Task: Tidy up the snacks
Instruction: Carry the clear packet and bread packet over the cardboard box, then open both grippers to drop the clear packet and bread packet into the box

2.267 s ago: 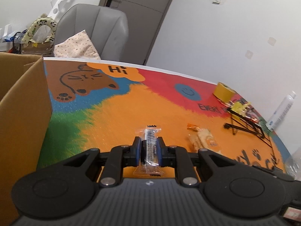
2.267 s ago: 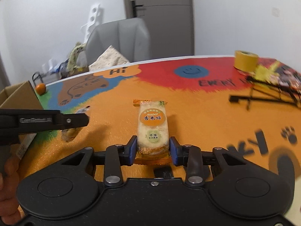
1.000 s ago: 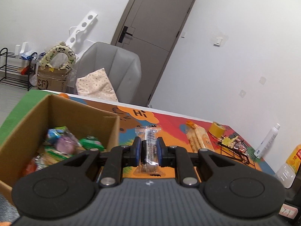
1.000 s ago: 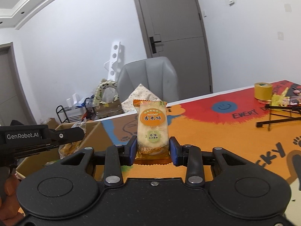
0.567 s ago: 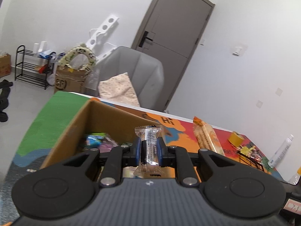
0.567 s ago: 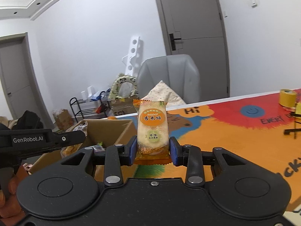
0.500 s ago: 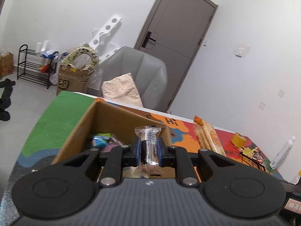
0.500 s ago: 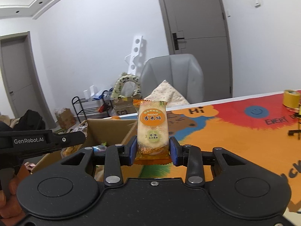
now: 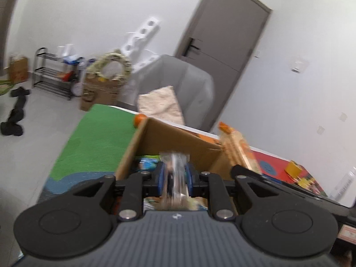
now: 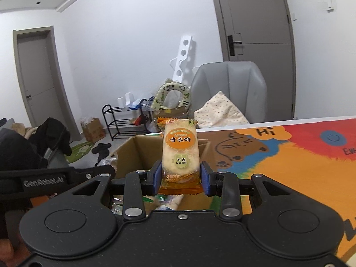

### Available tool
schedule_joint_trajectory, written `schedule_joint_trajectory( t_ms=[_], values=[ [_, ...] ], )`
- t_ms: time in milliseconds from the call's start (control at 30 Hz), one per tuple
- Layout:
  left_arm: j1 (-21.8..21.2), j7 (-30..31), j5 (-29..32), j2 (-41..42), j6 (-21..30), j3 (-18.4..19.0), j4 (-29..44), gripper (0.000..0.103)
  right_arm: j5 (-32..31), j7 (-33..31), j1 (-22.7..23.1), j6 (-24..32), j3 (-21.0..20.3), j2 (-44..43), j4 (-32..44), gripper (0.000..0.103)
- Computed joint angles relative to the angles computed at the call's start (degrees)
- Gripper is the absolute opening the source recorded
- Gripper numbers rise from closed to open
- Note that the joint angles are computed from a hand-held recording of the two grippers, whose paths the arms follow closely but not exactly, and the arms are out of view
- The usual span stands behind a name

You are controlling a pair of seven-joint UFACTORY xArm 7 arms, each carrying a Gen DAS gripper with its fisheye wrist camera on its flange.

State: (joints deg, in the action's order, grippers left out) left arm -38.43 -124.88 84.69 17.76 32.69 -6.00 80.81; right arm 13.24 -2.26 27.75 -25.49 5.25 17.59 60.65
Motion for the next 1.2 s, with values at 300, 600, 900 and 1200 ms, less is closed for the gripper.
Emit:
schedule_joint_trajectory(
  t_ms=[300,600,900,1200],
  values=[
    [1.03,-1.96,0.11,-3.23,2.24,-0.91,-3.14,0.054,-3.67,2.78,-1.36,2.11,1.79,3.57,5.18,0.046],
    [1.56,-3.17,0.85,-2.72,2.08,-1.6,-2.59,0.083,-4.6,5.7,-0.88,2.06,0.29,0.61,0.7,0.059],
    [-0.73,1.41,-3.08,-0.47,5.05,-1.56,0.62,0.093,-1.25,4.81,-1.78,-1.89,0.45,-3.91,-6.27,0.077],
    [-5.7,10.07,-6.65,3.57,6.29,-0.23,8.4,0.098,-2.6,9.22,-6.9,-5.78,1.83,-9.32,-13.86,0.092]
  ],
)
